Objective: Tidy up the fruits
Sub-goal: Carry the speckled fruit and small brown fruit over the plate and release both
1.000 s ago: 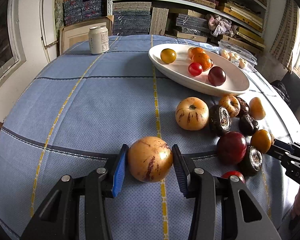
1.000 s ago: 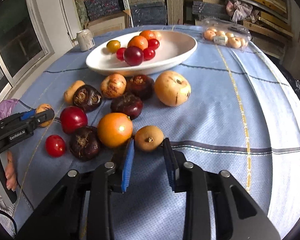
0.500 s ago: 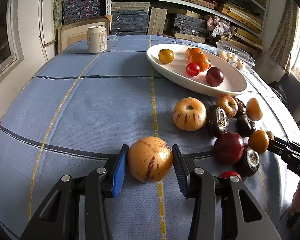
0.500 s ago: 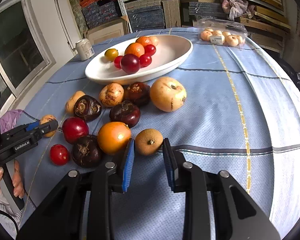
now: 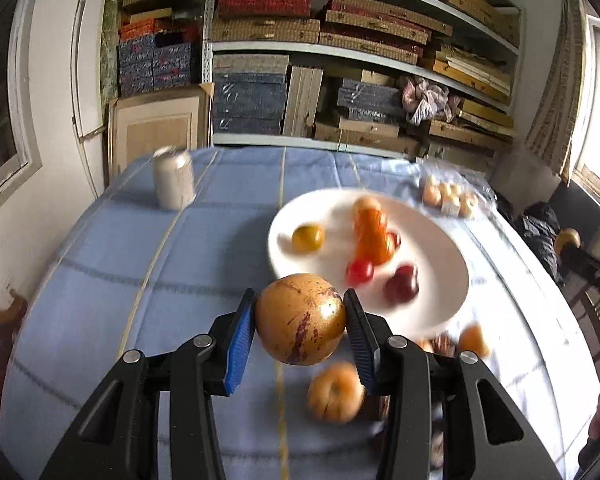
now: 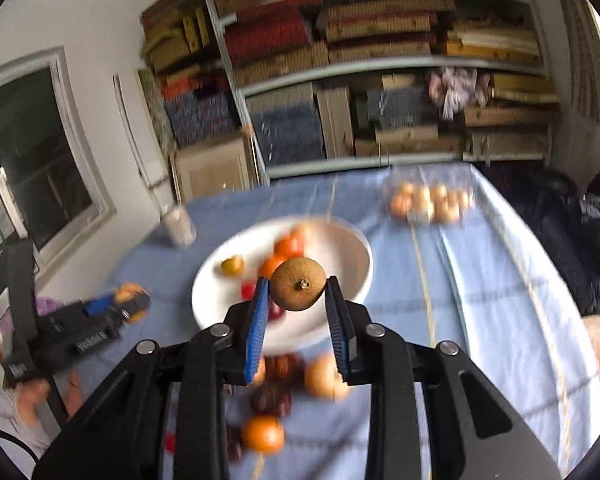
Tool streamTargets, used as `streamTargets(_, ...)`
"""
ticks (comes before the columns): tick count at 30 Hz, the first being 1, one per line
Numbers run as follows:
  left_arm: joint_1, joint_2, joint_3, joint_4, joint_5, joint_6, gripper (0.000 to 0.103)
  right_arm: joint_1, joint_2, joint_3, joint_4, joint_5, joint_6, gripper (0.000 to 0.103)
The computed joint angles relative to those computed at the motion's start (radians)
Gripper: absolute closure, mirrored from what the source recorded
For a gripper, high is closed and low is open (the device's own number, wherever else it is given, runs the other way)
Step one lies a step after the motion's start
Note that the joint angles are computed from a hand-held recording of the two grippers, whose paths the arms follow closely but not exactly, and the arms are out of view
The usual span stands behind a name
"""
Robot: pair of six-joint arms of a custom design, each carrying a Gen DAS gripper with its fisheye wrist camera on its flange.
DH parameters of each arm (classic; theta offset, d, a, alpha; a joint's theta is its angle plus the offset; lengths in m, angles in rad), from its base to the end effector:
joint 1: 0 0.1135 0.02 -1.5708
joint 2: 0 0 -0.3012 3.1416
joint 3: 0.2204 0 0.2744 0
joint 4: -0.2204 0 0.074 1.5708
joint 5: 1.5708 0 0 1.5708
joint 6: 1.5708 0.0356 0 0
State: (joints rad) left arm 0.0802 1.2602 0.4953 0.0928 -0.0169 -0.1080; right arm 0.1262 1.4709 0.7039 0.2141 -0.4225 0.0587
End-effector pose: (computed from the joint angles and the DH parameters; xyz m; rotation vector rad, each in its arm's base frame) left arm 0.2476 0.0205 0.1899 -0.2198 2.2320 0.0039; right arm 0.3106 0.0541 0.2147 -0.3226 2.0944 0.5577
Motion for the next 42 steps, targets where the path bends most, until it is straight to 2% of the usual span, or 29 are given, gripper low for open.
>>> streamTargets(4,-0.046,0.181,0.109,0.061,-0.062,-0.022,0.059,0.043,0.131,0.13,0.012,0.048,0.049,0.075)
streamTargets(9,-0.046,0.37,0.213,0.079,-0.063,-0.02,0.059,0.092,0.358,0.302,-0.035,0.113,0.04,0.075)
streamTargets(13,-0.04,0.452,0.249,0.101,-0.062,-0.01,0.059,0.105,0.494,0.395,-0.077,0.154,-0.002,0.075)
streamTargets(17,-0.039,0.503,0.273,0.1,-0.06,0.0,0.059,0.102,0.544,0.422,-0.088,0.161,-0.004,0.075)
streamTargets(23,-0.043,0.49,0.259,0.104,-0.067,0.009,0.058,0.112,0.539,0.409,-0.072,0.176,-0.008,0.074)
streamTargets(29,-0.052,0.354,0.19,0.098,-0.085,0.002,0.057,0.088,0.391,0.3,-0.009,0.127,0.007,0.072)
streamTargets(30,-0.049,0.301,0.156,0.098,-0.086,-0.003,0.055,0.087,0.352,0.273,0.003,0.117,0.01,0.067)
streamTargets(32,-0.044,0.219,0.104,0.088,-0.088,-0.006,0.046,0.085,0.239,0.188,0.053,0.1,0.008,0.057)
streamTargets(33,-0.043,0.176,0.072,0.085,-0.096,-0.003,0.044,0.086,0.204,0.164,0.062,0.098,0.006,0.047)
streamTargets(34,-0.043,0.119,0.028,0.082,-0.113,0.006,0.044,0.09,0.152,0.116,0.09,0.102,0.005,0.042)
streamTargets(36,-0.035,0.043,-0.028,0.064,-0.124,0.016,0.044,0.1,0.078,0.04,0.123,0.101,-0.006,0.041)
streamTargets(38,-0.015,-0.03,-0.095,0.047,-0.114,0.009,0.044,0.105,0.014,-0.076,0.2,0.112,-0.024,0.036)
streamTargets(39,-0.007,-0.057,-0.128,0.047,-0.111,0.004,0.044,0.107,-0.007,-0.126,0.232,0.126,-0.033,0.032)
streamTargets(42,0.008,-0.085,-0.199,0.076,-0.084,-0.011,0.044,0.08,-0.017,-0.29,0.357,0.141,-0.053,0.03)
